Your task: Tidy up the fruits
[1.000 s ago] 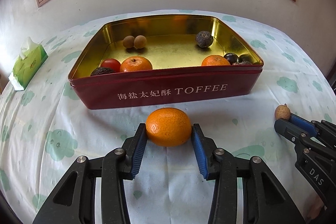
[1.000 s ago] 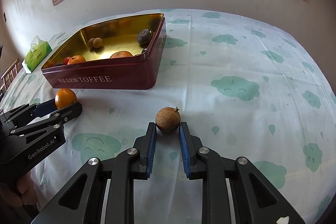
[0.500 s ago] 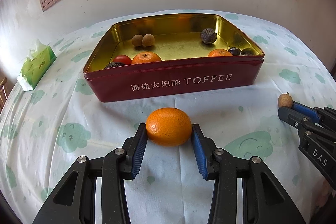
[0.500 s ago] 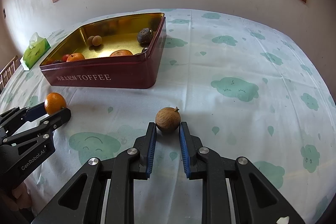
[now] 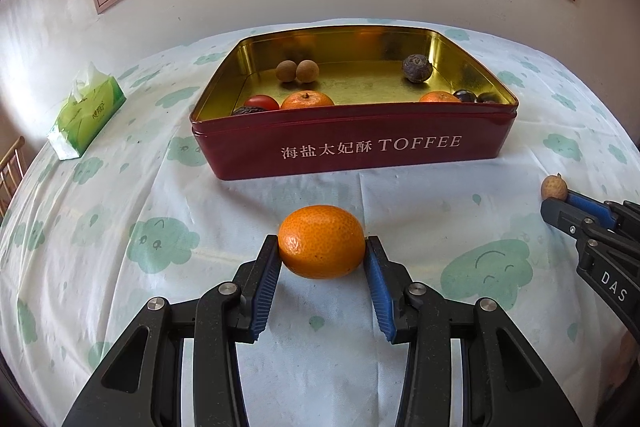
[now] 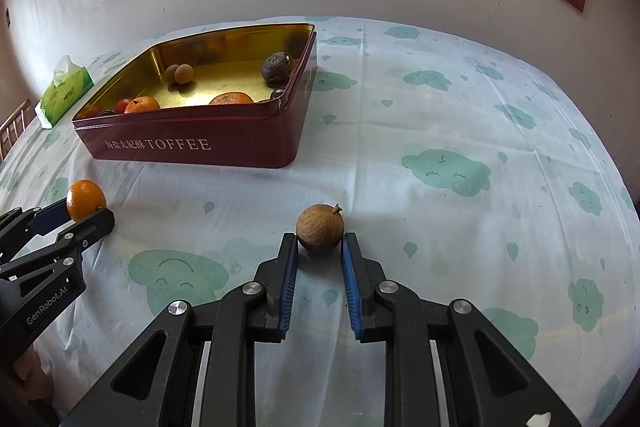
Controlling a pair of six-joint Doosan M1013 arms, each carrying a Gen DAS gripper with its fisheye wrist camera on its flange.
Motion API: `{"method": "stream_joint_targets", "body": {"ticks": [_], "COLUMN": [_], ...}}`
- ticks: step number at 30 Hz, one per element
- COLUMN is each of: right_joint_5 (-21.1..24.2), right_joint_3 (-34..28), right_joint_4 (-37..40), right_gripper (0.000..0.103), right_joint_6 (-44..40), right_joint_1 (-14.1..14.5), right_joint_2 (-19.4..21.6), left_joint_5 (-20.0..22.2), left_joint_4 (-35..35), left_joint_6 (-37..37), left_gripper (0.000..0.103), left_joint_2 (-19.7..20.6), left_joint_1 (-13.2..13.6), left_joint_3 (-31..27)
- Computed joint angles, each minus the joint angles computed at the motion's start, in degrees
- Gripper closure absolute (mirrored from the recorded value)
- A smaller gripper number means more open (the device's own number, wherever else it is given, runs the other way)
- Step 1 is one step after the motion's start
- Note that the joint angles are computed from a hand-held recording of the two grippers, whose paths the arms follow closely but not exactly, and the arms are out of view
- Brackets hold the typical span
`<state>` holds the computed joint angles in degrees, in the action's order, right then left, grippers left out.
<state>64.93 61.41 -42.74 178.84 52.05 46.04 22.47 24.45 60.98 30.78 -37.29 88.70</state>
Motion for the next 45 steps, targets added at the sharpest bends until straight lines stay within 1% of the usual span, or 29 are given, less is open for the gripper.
{"method": "stream_joint_targets", "body": {"ticks": [10, 14, 17, 21, 23, 27, 28, 29, 31, 33, 34, 35, 36, 40, 44, 45], "right_joint_5": [0.38, -0.27, -0.42, -0.91, -1.25, -1.12, -1.74, -3.11, -3.17, -5.53, -5.55, -5.23, -5.79, -7.94, -9.45, -9.61], "right_joint_3": [-0.34, -0.29, -0.59, -0.87, -1.02, -1.75, -1.41, -0.79, -0.39, 0.85, 0.76, 0.48, 0.47, -0.04, -1.28, -1.46], "right_joint_4": [0.06, 0.75, 0.7, -0.06, -0.35, -0.34, -0.14, 0.25, -0.51, -1.07, -1.16, -1.35, -1.36, -0.82, 2.59, 3.18], "right_gripper": [0.082, 0.083, 0.083, 0.085, 0.09, 0.091, 0.09, 0.088, 0.087, 0.085, 0.083, 0.076, 0.074, 0.073, 0.073, 0.074], "right_joint_6": [-0.17, -0.39, -0.73, -0.88, -1.17, -2.3, -1.94, -1.9, -0.85, 1.06, 1.07, 0.88, 0.72, -0.59, -3.03, -3.19], "right_joint_1": [0.09, 0.08, 0.25, 0.45, 0.44, 0.19, 0.09, -0.03, 0.2, 0.3, 0.41, 0.56, 0.64, 0.82, 0.49, 0.46], "right_joint_2": [0.16, -0.04, -0.08, -0.35, -0.52, -0.42, -0.57, -0.84, -0.86, -1.46, -1.38, -1.19, -1.15, -0.68, 0.31, 0.55], "left_joint_5": [-0.11, 0.04, 0.0, 0.45, 0.52, 0.2, 0.42, 0.47, 0.64, 1.13, 1.3, 1.47, 1.49, 1.61, 1.85, 1.78], "left_joint_4": [-0.73, -4.44, -5.92, -7.71, -8.9, -8.76, -8.95, -9.16, -8.88, -9.9, -10.05, -9.74, -9.82, -9.57, -9.01, -8.72], "left_joint_6": [0.8, 3.7, 4.76, 6.39, 7.26, 7.0, 7.13, 7.28, 7.02, 7.88, 8.07, 7.91, 8.03, 7.69, 6.75, 6.48], "left_gripper": [0.06, 0.06, 0.06, 0.06, 0.06, 0.06, 0.06, 0.06, 0.06, 0.06, 0.06, 0.06, 0.06, 0.06, 0.06, 0.06], "left_joint_2": [-0.04, -0.1, -0.25, -0.3, -0.4, -0.61, -0.56, -0.54, -0.43, -0.24, -0.15, -0.07, -0.03, 0.01, 0.01, -0.04], "left_joint_1": [0.12, 0.46, 0.67, 1.01, 1.31, 1.7, 1.76, 1.83, 1.87, 1.95, 1.92, 1.88, 1.84, 1.8, 1.97, 1.99], "left_joint_3": [0.16, -0.06, -0.15, -0.75, -1.14, -1.58, -1.66, -1.63, -1.52, -1.5, -1.46, -1.42, -1.34, -1.2, -1.19, -1.11]}}
